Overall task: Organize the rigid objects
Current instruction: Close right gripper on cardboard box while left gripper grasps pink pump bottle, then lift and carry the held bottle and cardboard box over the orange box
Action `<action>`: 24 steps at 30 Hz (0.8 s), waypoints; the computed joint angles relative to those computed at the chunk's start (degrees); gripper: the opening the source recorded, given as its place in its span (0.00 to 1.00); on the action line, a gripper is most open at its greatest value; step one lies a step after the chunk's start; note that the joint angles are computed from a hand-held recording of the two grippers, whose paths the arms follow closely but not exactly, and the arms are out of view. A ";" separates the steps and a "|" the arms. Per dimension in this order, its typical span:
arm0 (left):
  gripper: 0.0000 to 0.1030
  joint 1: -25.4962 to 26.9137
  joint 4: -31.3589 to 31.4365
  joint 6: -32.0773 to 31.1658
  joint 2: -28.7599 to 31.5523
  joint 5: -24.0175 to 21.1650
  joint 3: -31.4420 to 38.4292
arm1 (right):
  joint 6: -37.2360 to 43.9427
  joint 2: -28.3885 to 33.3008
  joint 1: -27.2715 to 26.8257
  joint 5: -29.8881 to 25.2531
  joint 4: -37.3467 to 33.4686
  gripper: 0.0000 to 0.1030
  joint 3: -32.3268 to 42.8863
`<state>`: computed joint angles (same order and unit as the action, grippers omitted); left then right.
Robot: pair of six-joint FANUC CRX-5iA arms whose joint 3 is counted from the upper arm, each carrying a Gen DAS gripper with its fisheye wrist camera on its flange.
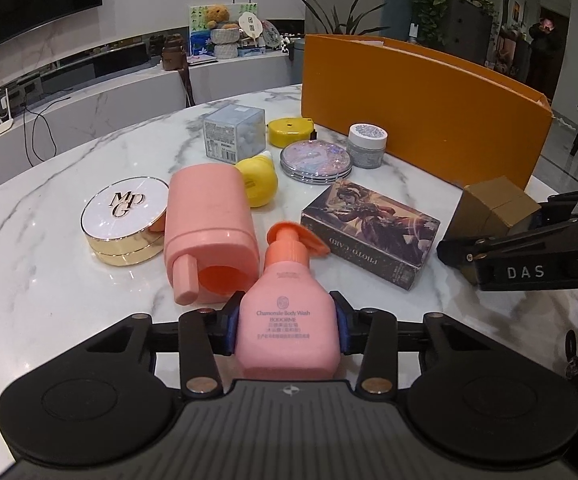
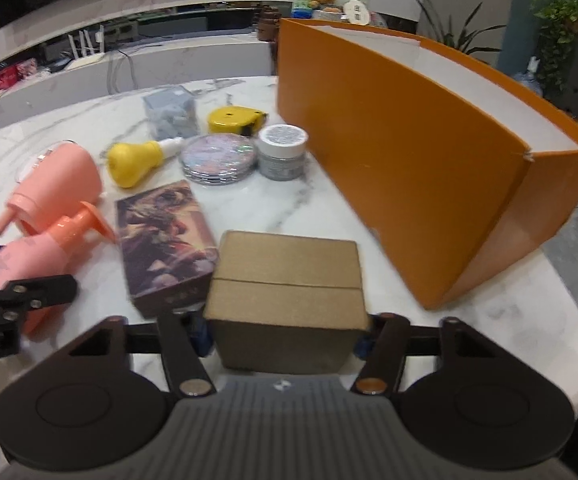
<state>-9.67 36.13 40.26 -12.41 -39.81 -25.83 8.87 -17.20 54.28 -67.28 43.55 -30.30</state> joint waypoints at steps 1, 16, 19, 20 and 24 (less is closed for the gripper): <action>0.48 -0.05 0.24 -0.26 -0.09 0.14 -0.11 | -0.05 0.04 0.09 -0.04 0.22 0.58 -0.07; 0.48 -0.09 -0.41 2.86 -3.24 0.65 -0.09 | -1.87 -3.67 1.66 2.89 4.57 0.57 -2.51; 0.48 -0.24 -0.62 3.59 -4.11 0.22 0.26 | -2.19 -4.58 2.19 2.85 6.26 0.57 -3.01; 0.48 -0.32 -0.71 3.83 -4.30 0.07 0.45 | -2.22 -4.85 2.25 2.94 6.75 0.57 -3.11; 0.48 -0.80 -1.54 4.90 -5.00 -0.52 1.54 | -2.54 -6.30 2.86 2.78 8.38 0.57 -3.66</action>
<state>-10.47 34.58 45.16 -17.41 -40.33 -24.30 6.33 -23.50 57.14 -64.50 51.93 -33.97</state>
